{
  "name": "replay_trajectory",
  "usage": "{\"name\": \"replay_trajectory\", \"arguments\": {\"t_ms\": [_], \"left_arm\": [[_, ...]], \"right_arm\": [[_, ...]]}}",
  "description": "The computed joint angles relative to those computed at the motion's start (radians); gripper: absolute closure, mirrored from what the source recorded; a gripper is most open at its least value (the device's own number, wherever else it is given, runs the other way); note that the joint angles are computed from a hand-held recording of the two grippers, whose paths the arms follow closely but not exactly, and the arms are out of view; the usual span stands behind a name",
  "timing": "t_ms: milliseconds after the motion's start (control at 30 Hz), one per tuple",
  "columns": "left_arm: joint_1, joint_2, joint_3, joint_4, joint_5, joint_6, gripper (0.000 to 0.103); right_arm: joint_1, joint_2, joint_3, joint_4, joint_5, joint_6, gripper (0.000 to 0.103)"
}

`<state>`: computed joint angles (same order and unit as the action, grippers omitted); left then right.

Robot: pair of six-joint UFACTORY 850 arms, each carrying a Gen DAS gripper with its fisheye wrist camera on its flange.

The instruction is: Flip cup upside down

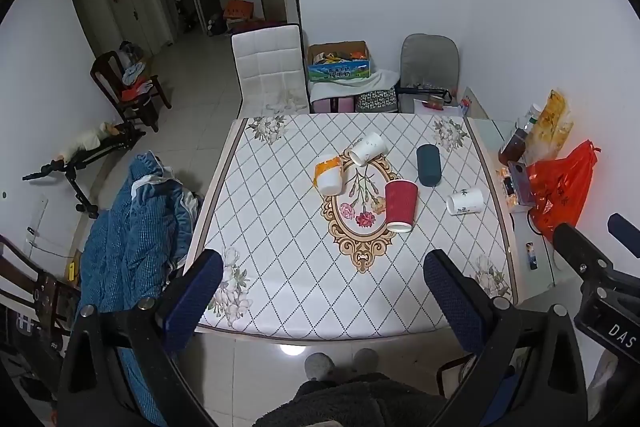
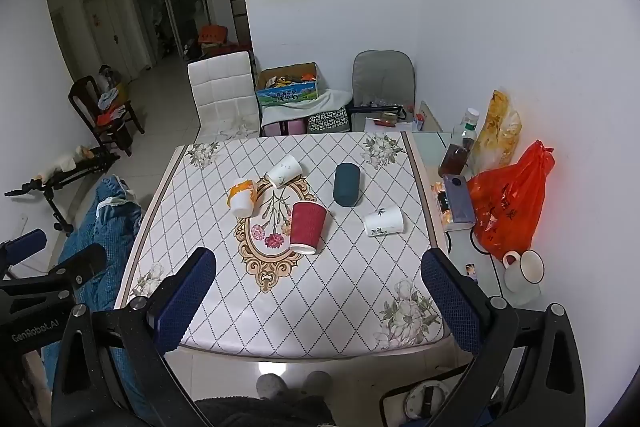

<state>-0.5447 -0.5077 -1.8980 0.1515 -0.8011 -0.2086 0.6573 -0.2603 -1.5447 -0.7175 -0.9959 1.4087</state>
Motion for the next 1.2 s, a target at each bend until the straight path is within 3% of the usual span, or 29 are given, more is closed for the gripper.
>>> {"name": "replay_trajectory", "arguments": {"t_ms": [1200], "left_arm": [[-0.023,0.013,-0.005,0.015,0.005,-0.019,0.000]], "right_arm": [[0.012,0.027,0.029,-0.004,-0.004,0.030,0.000]]}}
